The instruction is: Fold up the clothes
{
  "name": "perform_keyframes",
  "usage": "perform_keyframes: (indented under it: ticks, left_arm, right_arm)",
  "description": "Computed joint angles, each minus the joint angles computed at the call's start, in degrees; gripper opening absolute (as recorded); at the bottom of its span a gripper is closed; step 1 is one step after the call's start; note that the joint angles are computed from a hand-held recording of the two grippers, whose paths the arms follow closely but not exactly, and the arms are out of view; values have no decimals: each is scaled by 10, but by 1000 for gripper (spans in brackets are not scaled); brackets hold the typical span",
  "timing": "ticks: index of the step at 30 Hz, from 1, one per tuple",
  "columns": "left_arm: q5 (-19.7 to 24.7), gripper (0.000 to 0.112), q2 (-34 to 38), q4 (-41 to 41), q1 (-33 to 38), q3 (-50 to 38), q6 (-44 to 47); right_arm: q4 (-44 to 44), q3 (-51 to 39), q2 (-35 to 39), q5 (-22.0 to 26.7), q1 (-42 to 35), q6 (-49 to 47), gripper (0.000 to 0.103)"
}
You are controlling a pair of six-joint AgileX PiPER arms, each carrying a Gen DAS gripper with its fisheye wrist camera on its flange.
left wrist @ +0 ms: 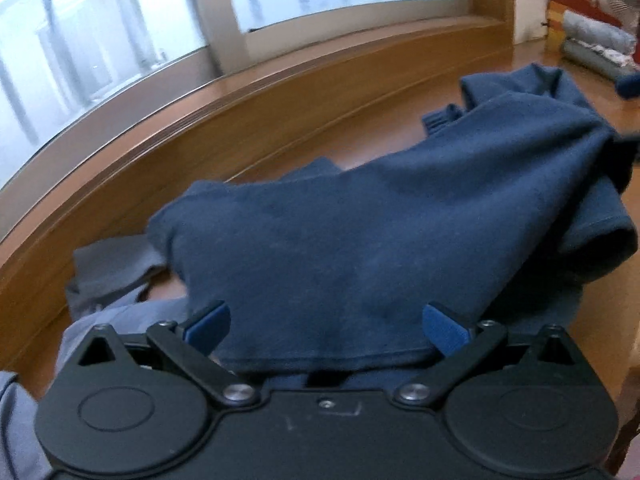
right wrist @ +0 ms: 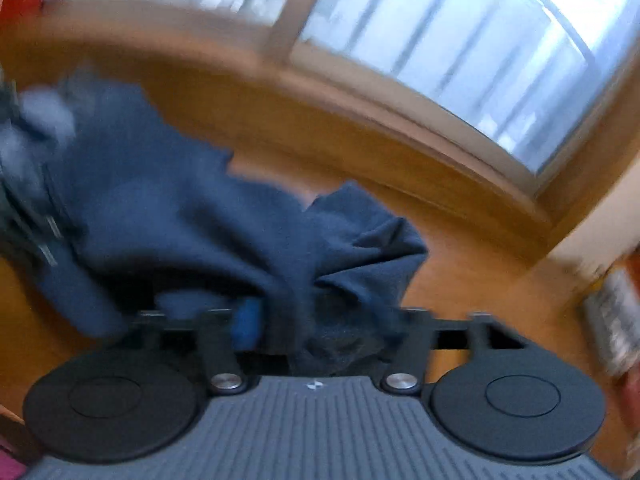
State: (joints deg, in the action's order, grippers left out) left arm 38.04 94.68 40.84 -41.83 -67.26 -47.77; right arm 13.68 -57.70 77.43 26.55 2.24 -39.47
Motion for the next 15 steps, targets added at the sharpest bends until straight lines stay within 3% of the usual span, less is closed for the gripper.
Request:
perform_keyframes:
  ticks: [3,6,8,11,15]
  left_arm:
    - [-17,103,7,-8,1,-6,12]
    - [24,103,34,-14,-15,-51,-1]
    - [51,103,50,-12,-32,-78,-19]
    - [119,103,93,7,-66,-140,-65]
    - [238,103,181,-14,-107,-282,-116]
  right_arm:
    - [122,-65,12,90,-67,-76,84]
    - [130,-132,72,100,-78,-96,84]
    - [125,-219,143,149,-92,-87,84]
    - [209,-373,261,314,-137,-158,84]
    - [228,-556,405,414,-154,-223,84]
